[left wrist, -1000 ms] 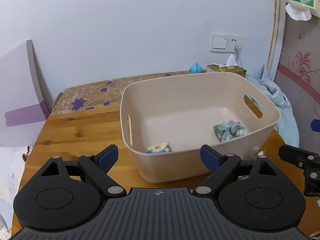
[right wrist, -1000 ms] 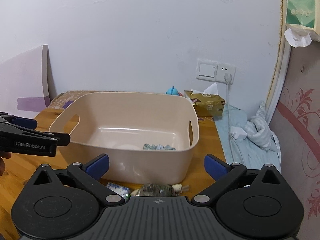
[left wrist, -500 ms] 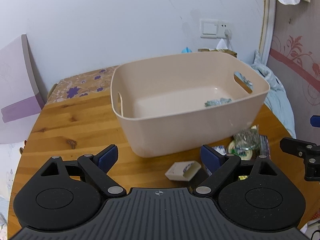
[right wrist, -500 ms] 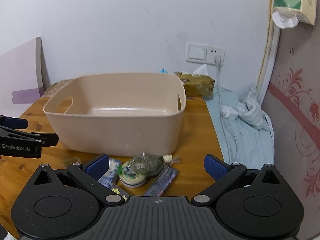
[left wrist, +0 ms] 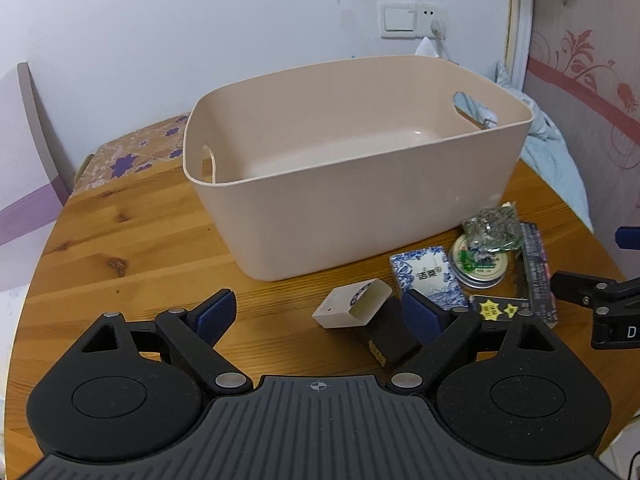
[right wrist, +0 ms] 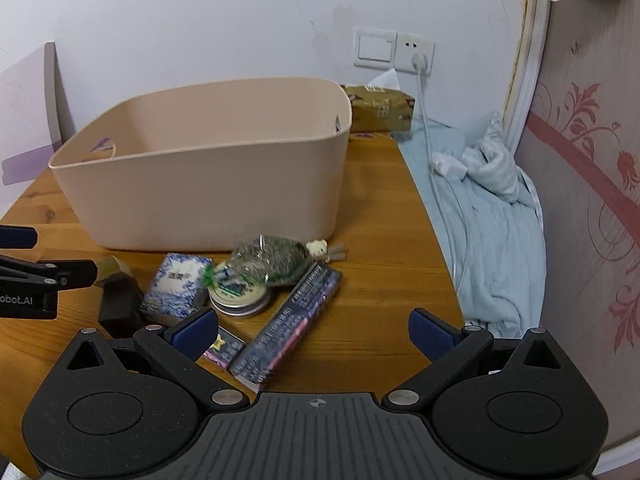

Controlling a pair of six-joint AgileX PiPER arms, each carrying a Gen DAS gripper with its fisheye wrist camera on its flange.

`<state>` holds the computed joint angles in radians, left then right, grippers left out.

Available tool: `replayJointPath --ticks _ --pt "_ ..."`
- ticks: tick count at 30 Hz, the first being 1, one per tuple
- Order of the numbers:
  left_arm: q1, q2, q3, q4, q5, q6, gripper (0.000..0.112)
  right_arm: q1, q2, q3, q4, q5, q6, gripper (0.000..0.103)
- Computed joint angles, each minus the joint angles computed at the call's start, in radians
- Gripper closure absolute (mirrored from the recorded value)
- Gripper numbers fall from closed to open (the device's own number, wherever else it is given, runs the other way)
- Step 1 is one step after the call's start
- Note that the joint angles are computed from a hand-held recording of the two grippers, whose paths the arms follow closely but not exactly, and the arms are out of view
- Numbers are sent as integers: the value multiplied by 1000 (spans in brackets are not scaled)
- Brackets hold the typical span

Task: Organize objects
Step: 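Move both tools back down toward the remaining items beside the basket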

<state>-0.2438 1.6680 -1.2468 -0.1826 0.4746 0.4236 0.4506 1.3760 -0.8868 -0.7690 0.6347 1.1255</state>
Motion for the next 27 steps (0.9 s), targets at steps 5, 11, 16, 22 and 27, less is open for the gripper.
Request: replayJointPath --ticks 5,11,16,22,27 --pt "-3 36 -24 4 11 3 21 -13 35 7 0 -21 23 0" --pt "1 73 -57 -11 28 15 21 -30 74 -5 6 -47 36 0" --pt "7 104 -87 -1 34 3 21 -52 103 -18 25 -74 28 0" --pt "20 148 -129 33 47 -42 22 -74 139 -39 36 -86 21 0" --pt "40 176 -155 -14 62 -4 24 -90 156 -50 60 -86 1 1"
